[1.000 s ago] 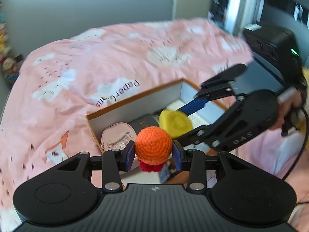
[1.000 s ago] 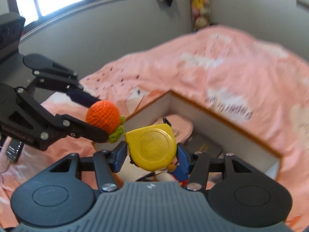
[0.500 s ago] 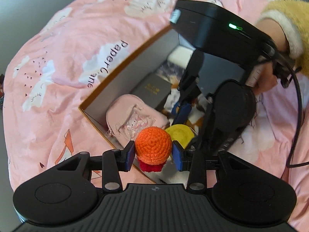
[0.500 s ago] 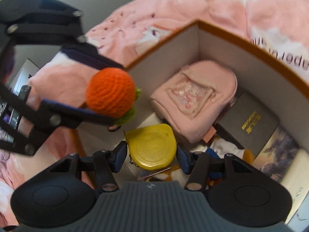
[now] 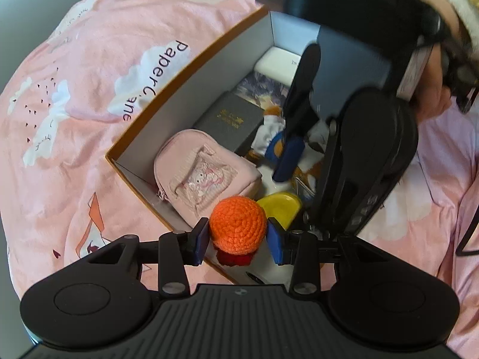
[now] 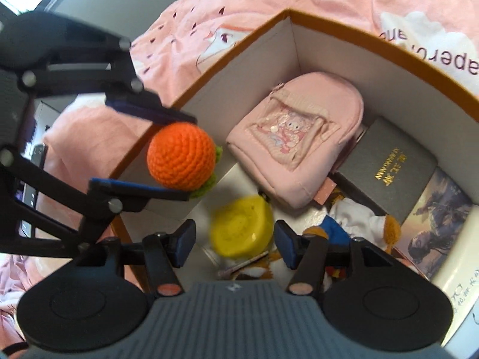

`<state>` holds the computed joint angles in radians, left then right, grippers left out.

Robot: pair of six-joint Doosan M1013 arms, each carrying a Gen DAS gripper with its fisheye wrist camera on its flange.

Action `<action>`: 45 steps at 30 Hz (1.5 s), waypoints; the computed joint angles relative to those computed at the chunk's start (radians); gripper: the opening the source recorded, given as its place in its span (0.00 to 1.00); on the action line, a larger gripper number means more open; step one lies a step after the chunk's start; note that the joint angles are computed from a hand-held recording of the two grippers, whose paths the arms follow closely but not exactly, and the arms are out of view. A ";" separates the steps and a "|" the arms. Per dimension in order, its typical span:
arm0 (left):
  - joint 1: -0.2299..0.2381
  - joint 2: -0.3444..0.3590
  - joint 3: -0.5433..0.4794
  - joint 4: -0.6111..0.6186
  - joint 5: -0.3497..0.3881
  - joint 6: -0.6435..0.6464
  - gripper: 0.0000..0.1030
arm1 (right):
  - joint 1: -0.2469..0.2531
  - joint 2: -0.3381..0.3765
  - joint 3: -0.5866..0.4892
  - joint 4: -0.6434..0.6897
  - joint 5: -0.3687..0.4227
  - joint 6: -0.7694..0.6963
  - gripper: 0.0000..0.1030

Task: Organize objects
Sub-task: 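Carry the ball and tape measure over the orange box with both tools, then lower the tape measure and ball into the orange box and open both tools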

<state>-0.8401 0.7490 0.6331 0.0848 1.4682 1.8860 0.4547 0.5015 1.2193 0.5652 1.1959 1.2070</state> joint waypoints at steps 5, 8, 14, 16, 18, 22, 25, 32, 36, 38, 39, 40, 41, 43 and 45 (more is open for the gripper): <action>-0.005 0.011 -0.017 0.009 0.030 0.009 0.45 | -0.012 -0.036 0.031 0.010 -0.064 0.029 0.64; -0.009 0.033 -0.053 0.024 0.073 -0.008 0.45 | -0.013 -0.087 0.085 -0.001 -0.171 0.046 0.64; -0.022 0.096 -0.156 0.068 0.190 -0.065 0.48 | -0.033 -0.142 0.149 -0.009 -0.278 0.079 0.64; -0.024 0.108 -0.177 0.078 0.212 -0.075 0.49 | -0.035 -0.153 0.162 -0.018 -0.291 0.093 0.64; -0.027 0.113 -0.182 0.094 0.219 -0.085 0.50 | -0.035 -0.160 0.175 -0.025 -0.306 0.103 0.64; -0.039 0.109 -0.173 0.140 0.208 -0.092 0.52 | -0.039 -0.177 0.200 -0.024 -0.320 0.108 0.64; -0.049 0.102 -0.159 0.179 0.194 -0.075 0.52 | -0.039 -0.187 0.215 -0.023 -0.328 0.107 0.64; -0.056 0.040 -0.064 0.195 0.085 -0.138 0.53 | -0.037 -0.216 0.247 -0.021 -0.357 0.103 0.64; -0.055 -0.037 0.041 0.166 -0.060 -0.241 0.53 | -0.028 -0.247 0.271 -0.049 -0.389 0.121 0.65; -0.061 -0.084 0.106 0.174 -0.149 -0.303 0.53 | -0.020 -0.268 0.286 -0.087 -0.420 0.156 0.65; -0.066 -0.106 0.135 0.184 -0.190 -0.337 0.53 | -0.015 -0.282 0.298 -0.113 -0.444 0.180 0.66; -0.072 -0.128 0.164 0.194 -0.232 -0.371 0.53 | -0.010 -0.297 0.311 -0.136 -0.470 0.200 0.68; -0.077 -0.147 0.187 0.203 -0.273 -0.405 0.53 | -0.002 -0.312 0.323 -0.170 -0.498 0.229 0.69; -0.092 -0.189 0.247 0.242 -0.361 -0.504 0.53 | 0.019 -0.345 0.351 -0.279 -0.560 0.314 0.71; -0.108 -0.218 0.293 0.300 -0.436 -0.616 0.53 | 0.042 -0.375 0.378 -0.404 -0.615 0.421 0.73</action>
<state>-0.9476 0.5311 0.9259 0.3850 1.0317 1.2699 0.4972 0.1267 1.5970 0.1608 0.5813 1.6277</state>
